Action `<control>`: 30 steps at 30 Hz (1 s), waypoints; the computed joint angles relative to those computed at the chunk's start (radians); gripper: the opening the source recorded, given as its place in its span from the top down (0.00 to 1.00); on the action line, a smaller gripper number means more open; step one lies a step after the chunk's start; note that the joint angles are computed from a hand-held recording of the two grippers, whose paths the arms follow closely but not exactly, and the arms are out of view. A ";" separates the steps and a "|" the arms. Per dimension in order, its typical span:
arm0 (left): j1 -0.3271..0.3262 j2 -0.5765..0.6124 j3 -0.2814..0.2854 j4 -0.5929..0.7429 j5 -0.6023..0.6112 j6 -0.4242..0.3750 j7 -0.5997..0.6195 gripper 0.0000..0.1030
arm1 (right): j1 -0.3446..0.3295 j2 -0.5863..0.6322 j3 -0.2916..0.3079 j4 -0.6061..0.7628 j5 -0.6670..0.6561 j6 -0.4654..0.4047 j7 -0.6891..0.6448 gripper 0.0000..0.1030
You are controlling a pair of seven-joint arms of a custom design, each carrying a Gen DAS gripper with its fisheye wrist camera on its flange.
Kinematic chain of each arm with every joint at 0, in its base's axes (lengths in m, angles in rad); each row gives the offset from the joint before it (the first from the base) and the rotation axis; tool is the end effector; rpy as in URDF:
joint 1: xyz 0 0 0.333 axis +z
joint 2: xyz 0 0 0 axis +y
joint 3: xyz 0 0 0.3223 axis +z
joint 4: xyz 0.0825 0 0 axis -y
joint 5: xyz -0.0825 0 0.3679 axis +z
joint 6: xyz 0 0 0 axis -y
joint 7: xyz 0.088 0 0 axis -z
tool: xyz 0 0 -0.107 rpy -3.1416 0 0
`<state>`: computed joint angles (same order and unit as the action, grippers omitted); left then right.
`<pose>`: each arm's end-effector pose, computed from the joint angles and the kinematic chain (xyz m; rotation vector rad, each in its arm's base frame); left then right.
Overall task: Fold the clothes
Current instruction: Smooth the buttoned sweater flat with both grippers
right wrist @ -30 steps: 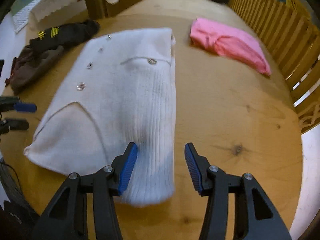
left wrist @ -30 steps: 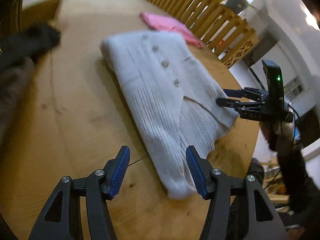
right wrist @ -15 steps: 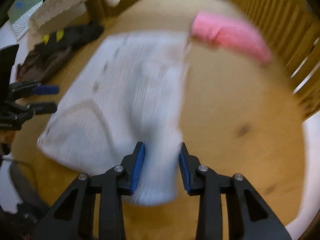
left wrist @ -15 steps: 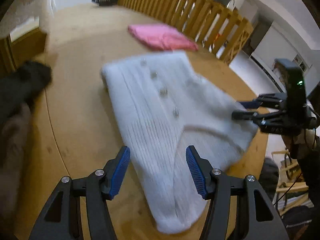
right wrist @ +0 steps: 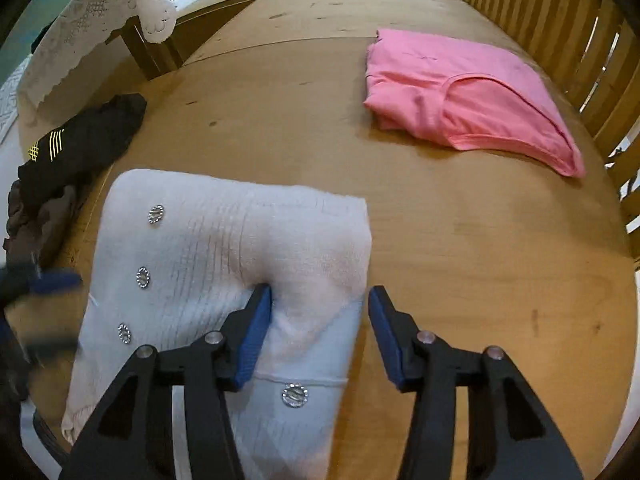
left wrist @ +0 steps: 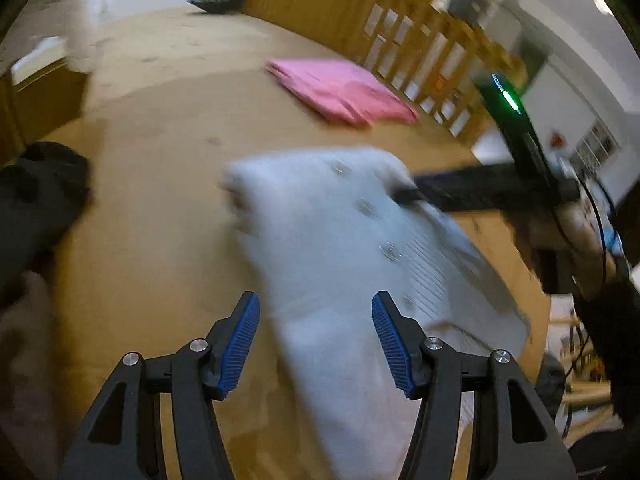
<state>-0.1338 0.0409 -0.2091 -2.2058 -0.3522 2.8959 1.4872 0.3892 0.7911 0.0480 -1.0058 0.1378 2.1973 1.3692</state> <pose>0.5409 -0.1702 0.4513 -2.0451 1.9313 -0.9448 0.7171 0.3242 0.4355 -2.3836 1.3199 -0.1724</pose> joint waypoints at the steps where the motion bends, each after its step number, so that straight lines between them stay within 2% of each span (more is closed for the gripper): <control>1: 0.011 0.006 0.001 0.012 -0.057 -0.005 0.034 0.45 | 0.001 -0.012 -0.001 -0.010 0.001 0.004 0.007 0.53; 4: 0.049 0.052 -0.013 0.074 -0.251 -0.026 0.176 0.45 | -0.012 -0.088 0.032 -0.120 0.044 0.128 -0.034 0.53; 5: 0.060 0.078 -0.016 0.102 -0.271 -0.036 0.188 0.45 | -0.013 -0.096 0.047 -0.134 0.053 0.146 -0.071 0.53; 8: 0.108 0.161 -0.050 0.197 -0.366 -0.107 0.249 0.45 | 0.028 -0.047 0.012 -0.072 -0.004 0.094 -0.074 0.54; 10: 0.133 0.204 -0.074 0.238 -0.414 -0.145 0.266 0.45 | 0.060 -0.026 -0.034 -0.093 -0.076 0.124 -0.064 0.50; 13: 0.163 0.231 -0.108 0.267 -0.483 -0.177 0.308 0.45 | 0.026 -0.034 -0.009 -0.100 -0.035 0.139 -0.057 0.48; 16: 0.174 0.202 -0.131 0.251 -0.558 -0.197 0.388 0.45 | 0.020 -0.151 -0.014 -0.266 -0.030 0.216 -0.034 0.48; 18: 0.133 0.148 -0.107 0.201 -0.499 -0.182 0.359 0.45 | 0.019 -0.240 -0.009 -0.403 -0.044 0.284 -0.064 0.48; 22: 0.074 0.000 -0.086 0.032 -0.522 -0.171 0.376 0.43 | -0.038 -0.386 0.062 -0.628 0.043 0.305 -0.215 0.48; 24: 0.038 -0.061 -0.072 -0.045 -0.519 -0.186 0.363 0.43 | -0.032 -0.448 0.063 -0.735 0.051 0.344 -0.254 0.48; 26: 0.006 -0.100 -0.057 -0.095 -0.521 -0.208 0.351 0.43 | 0.005 -0.469 0.036 -0.790 -0.026 0.389 -0.247 0.48; 28: -0.029 -0.133 -0.045 -0.139 -0.520 -0.212 0.329 0.43 | 0.075 -0.470 -0.034 -0.831 -0.215 0.438 -0.168 0.48; 29: -0.046 -0.149 -0.040 -0.160 -0.520 -0.214 0.318 0.43 | 0.086 -0.468 -0.048 -0.836 -0.262 0.447 -0.136 0.47; 30: -0.063 -0.163 -0.031 -0.173 -0.530 -0.214 0.319 0.43 | 0.077 -0.466 -0.042 -0.824 -0.255 0.430 -0.120 0.47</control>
<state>-0.1971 -0.1217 -0.2398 -2.3785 -0.8818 2.6820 1.8061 0.4662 0.3256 0.0055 -1.8300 -0.1173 2.6273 1.2488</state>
